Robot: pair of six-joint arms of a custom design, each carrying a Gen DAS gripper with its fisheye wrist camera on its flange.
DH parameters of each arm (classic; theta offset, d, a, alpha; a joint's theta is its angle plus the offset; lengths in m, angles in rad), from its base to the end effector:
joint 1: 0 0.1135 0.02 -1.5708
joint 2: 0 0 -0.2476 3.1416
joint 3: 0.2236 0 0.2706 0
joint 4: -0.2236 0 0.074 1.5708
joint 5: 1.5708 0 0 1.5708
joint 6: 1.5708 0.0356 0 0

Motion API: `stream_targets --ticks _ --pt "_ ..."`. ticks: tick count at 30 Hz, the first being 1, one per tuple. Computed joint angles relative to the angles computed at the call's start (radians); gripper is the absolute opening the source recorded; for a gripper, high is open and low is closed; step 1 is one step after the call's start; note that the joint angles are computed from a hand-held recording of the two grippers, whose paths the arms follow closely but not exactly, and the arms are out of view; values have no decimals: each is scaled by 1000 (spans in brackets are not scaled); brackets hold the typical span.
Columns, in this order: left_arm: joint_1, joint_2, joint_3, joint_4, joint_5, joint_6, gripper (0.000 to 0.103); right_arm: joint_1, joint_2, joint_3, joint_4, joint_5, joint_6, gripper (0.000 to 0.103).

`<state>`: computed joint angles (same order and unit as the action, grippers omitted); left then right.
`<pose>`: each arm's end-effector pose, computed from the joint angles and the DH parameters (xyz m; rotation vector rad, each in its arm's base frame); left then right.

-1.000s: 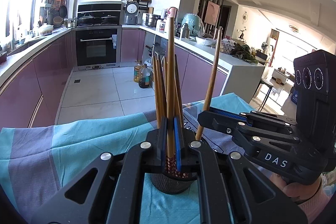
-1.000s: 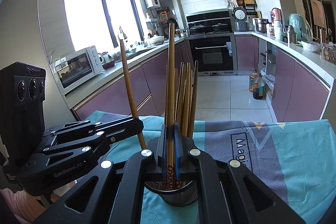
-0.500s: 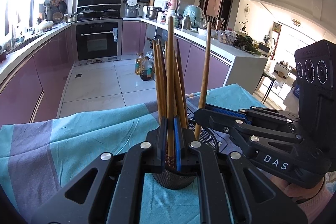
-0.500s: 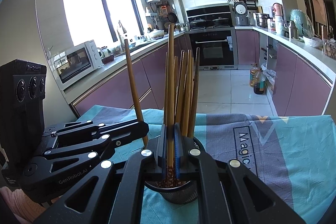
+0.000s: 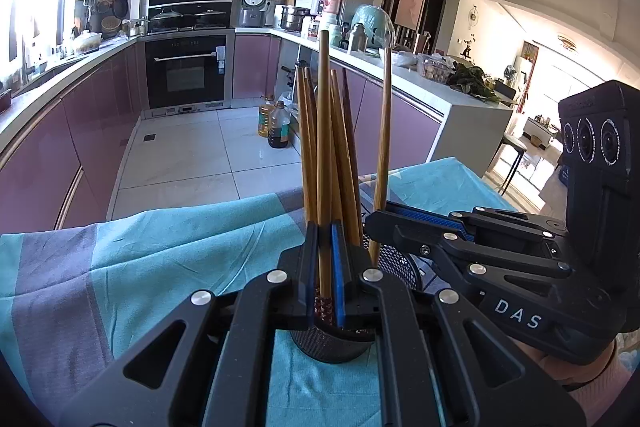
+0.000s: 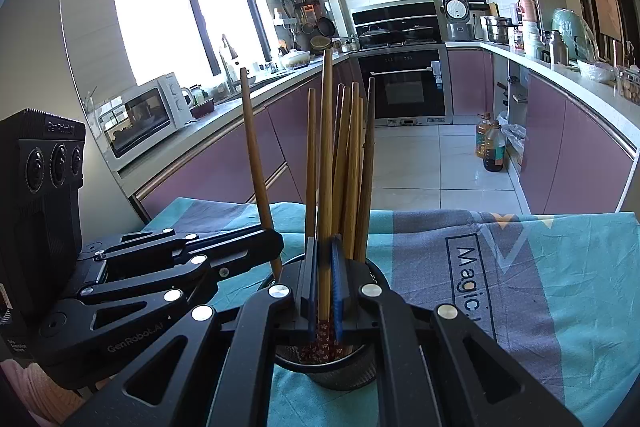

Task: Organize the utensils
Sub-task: 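Lower the chopsticks into the cup with the right tool while the left tool lowers its chopstick, then open the left tool and the right tool, releasing the chopsticks into the cup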

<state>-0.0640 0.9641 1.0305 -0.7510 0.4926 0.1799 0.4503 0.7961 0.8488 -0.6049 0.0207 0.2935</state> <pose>0.2182 -0.0309 0.3277 0.5253 2.1402 -0.4891 0.1808 0.0866 0.3068 -0.1561 2.1458 0.4158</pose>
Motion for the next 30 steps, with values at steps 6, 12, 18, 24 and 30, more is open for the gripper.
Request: stream_targets --ticks 6,12,18,24,30 --pt "-6 37 -1 11 -3 -1 8 -7 6 -1 6 -6 1 6" --pt "1 28 -37 35 4 7 9 -11 -1 -7 5 -6 0 8" --pt "66 1 -54 20 60 28 19 5 -30 -16 -4 8 7 8" --pt "175 -82 -88 15 104 50 45 76 -90 -38 -21 64 19 35" --pt "352 -230 -167 24 171 83 84 217 -161 -74 -31 220 46 69"
